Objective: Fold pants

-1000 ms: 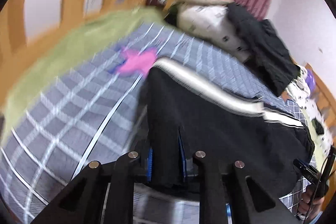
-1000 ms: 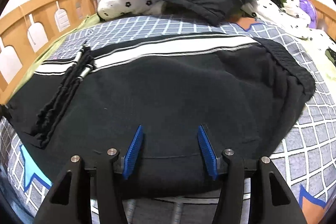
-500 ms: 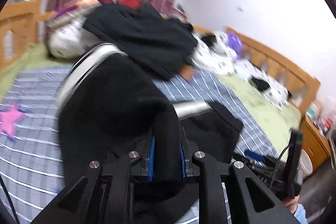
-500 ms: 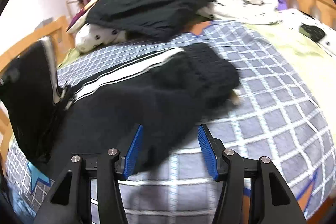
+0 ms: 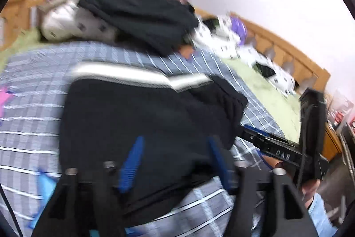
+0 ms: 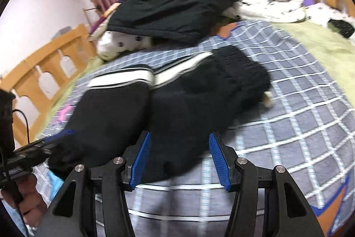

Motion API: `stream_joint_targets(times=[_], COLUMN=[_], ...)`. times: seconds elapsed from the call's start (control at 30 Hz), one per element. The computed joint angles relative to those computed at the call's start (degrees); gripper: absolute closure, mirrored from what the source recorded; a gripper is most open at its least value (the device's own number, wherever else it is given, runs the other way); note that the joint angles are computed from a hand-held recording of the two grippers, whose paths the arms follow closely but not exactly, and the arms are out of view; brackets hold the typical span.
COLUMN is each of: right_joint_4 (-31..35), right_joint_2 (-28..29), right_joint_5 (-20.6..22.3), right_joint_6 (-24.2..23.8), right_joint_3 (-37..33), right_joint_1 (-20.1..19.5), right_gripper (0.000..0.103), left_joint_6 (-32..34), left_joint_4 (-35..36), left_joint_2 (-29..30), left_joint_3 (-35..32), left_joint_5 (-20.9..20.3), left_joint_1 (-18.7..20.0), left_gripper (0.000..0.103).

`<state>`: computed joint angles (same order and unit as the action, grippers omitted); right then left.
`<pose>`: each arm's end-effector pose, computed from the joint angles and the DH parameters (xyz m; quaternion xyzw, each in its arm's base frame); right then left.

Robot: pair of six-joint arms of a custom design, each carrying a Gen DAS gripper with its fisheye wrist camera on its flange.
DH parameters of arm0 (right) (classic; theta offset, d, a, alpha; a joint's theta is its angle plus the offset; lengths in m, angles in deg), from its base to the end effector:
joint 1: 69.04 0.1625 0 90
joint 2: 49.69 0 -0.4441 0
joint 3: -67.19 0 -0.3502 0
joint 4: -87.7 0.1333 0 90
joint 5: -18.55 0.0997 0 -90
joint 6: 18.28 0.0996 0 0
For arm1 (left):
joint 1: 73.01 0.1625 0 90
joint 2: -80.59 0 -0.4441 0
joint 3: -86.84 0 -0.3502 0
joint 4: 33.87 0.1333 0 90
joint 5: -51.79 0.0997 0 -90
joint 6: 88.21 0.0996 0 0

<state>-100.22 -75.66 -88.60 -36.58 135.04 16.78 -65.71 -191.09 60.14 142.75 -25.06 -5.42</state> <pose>0.0457 -0.8001 0.1527 0.0378 -0.8749 0.4300 0.2196 -0.1750 -0.8334 0.0845 0.3360 0.8950 -0.2717 0.1103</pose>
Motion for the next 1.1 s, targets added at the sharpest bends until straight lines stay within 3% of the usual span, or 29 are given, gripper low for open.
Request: stream_joint_targets(times=[0.17, 0.3, 0.4, 0.43, 0.5, 0.53, 0.6, 0.8, 1.0, 1.1], right_joint_4=[10.2, 21.9, 31.3, 32.1, 32.5, 32.9, 31.2, 17.9, 6.1, 9.6], right_joint_2=[1.2, 4.3, 8.0, 8.9, 9.5, 9.4, 8.2, 4.2, 0.3, 0.5], right_joint_5=[5.9, 7.1, 4.9, 4.3, 4.4, 5.1, 8.2, 9.9, 6.7, 3.2], right_joint_6=[4.4, 7.8, 8.4, 8.0, 6.1, 5.5, 3.9, -3.3, -5.3, -2.2], right_joint_3=[-5.2, -12.4, -20.1, -21.5, -23.1, -23.4, -22.3, -17.0, -13.4, -14.9], right_joint_1=[0.1, 0.2, 0.5, 0.6, 0.9, 0.9, 0.8, 1.5, 0.0, -1.8], right_gripper=[0.047, 0.046, 0.049, 0.059, 0.08, 0.084, 0.087, 0.09, 0.091, 0.091], left_joint_6=[2.9, -0.6, -1.9, -2.4, -3.3, -3.7, -4.0, 0.1, -0.9, 0.3], left_joint_4=[-7.5, -2.8, -2.7, -3.0, -3.6, -3.6, -3.2, -6.2, -4.1, -2.7], left_joint_2=[-5.1, -7.3, -6.6, -6.2, -5.3, -4.8, -3.9, -0.9, -0.7, 1.0], left_joint_3=[7.8, 10.6, 11.5, 11.4, 10.6, 10.2, 9.4, 8.3, 7.7, 6.1], left_joint_5=[8.5, 9.5, 10.9, 10.5, 9.5, 9.1, 9.4, 14.0, 8.5, 10.0], left_joint_1=[1.6, 4.5, 5.1, 5.3, 5.3, 5.1, 4.7, 3.1, 2.2, 1.5], left_gripper=[0.036, 0.036, 0.036, 0.036, 0.036, 0.036, 0.036, 0.036, 0.036, 0.036])
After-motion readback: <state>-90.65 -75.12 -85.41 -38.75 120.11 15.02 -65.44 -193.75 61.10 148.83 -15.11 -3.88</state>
